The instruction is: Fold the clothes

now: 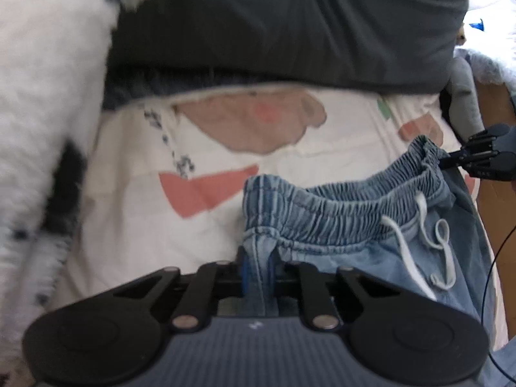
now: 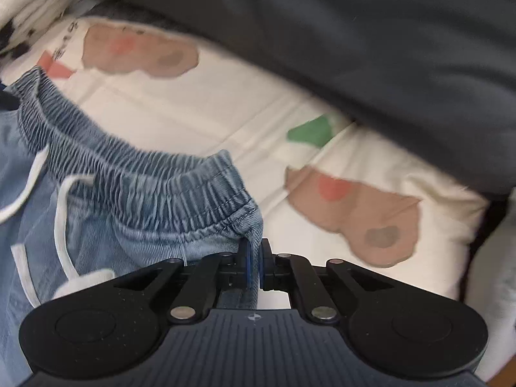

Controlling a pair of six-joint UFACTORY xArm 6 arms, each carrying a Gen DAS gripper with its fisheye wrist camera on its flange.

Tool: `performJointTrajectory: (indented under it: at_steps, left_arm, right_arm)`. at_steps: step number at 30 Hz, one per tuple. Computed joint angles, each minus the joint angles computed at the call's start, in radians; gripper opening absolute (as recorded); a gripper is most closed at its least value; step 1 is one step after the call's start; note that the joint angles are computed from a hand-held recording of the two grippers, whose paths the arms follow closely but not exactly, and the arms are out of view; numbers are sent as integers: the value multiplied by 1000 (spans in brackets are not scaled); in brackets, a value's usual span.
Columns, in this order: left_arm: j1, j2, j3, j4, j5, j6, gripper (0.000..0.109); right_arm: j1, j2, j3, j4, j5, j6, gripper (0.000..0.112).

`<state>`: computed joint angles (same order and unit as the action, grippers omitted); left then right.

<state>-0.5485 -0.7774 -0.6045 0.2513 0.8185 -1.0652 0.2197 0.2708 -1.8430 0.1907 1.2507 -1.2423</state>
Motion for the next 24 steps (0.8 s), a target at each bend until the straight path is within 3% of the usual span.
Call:
performJointTrajectory:
  at_steps: [7, 24]
  left_arm:
    - [-29, 25, -66, 131, 15, -50, 8]
    - [61, 111, -170, 281, -28, -119, 6]
  right_arm:
    - [33, -28, 47, -7, -178, 54, 2]
    - [113, 173, -256, -89, -226, 213, 2]
